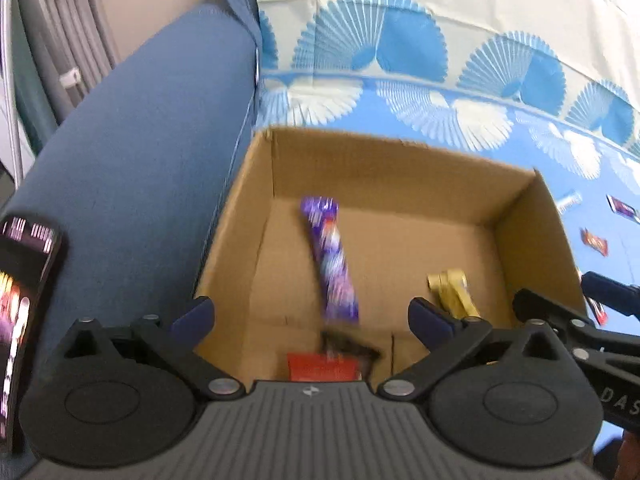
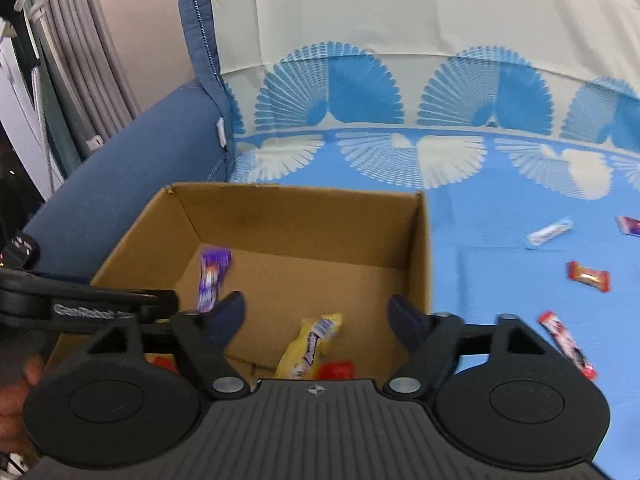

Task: Organize snacks
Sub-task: 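Open both tools to drop the purple packet and yellow bar into the box, then withdraw both tools from the box and move toward the remaining candies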

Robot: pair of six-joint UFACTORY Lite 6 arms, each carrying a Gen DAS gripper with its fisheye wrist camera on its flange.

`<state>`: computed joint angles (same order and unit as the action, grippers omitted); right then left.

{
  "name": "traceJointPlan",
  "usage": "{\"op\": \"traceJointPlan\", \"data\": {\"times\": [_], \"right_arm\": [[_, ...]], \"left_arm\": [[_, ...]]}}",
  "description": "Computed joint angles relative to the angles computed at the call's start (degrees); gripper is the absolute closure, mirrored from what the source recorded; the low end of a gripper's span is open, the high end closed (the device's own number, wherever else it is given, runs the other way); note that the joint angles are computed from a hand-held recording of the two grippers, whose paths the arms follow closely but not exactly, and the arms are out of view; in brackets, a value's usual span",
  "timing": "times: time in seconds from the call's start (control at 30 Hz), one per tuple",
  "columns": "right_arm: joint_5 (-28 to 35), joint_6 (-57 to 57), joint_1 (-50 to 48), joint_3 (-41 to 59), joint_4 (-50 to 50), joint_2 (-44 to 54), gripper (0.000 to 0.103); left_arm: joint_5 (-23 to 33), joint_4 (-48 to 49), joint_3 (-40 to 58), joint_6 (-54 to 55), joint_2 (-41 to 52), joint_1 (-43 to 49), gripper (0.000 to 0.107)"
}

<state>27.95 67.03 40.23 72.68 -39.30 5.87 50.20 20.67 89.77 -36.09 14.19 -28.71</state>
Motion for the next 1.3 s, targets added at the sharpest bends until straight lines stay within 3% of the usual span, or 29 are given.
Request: {"op": "traceJointPlan", "data": {"times": [0.2,0.4,0.53,0.7,0.93,1.3], "right_arm": [[12.3,5.9,13.0,-8.4,-0.7,-14.1,0.011],[32.8,18.5,34.3,-8.2,-8.6,-22.5,0.009],[46.9,25.0,50.0,-6.6,-13.1,-23.9,0.008],[59.9,32.9,65.9,-4.0,-14.9,-22.8,0.007],[71.1,37.2,78.7,0.4,-16.3,-18.7,0.004],[81.8,42.6,89.8,5.4,-17.8,-14.0,0.003]], "left_arm": [[7.4,0.8,-13.1,-8.1,-15.4,-8.8,0.004],[20.5,2.6,-20.8,-20.4,-30.0,-24.2,0.004],[29.7,6.5,-21.4,-30.6,-34.2,-37.0,0.004],[40.2,10.2,-19.7,-43.4,-35.7,-52.9,0.004],[51.1,13.4,-14.3,-56.1,-31.9,-70.9,0.004],[59.7,15.8,-7.0,-63.9,-26.4,-82.7,0.004]]}}
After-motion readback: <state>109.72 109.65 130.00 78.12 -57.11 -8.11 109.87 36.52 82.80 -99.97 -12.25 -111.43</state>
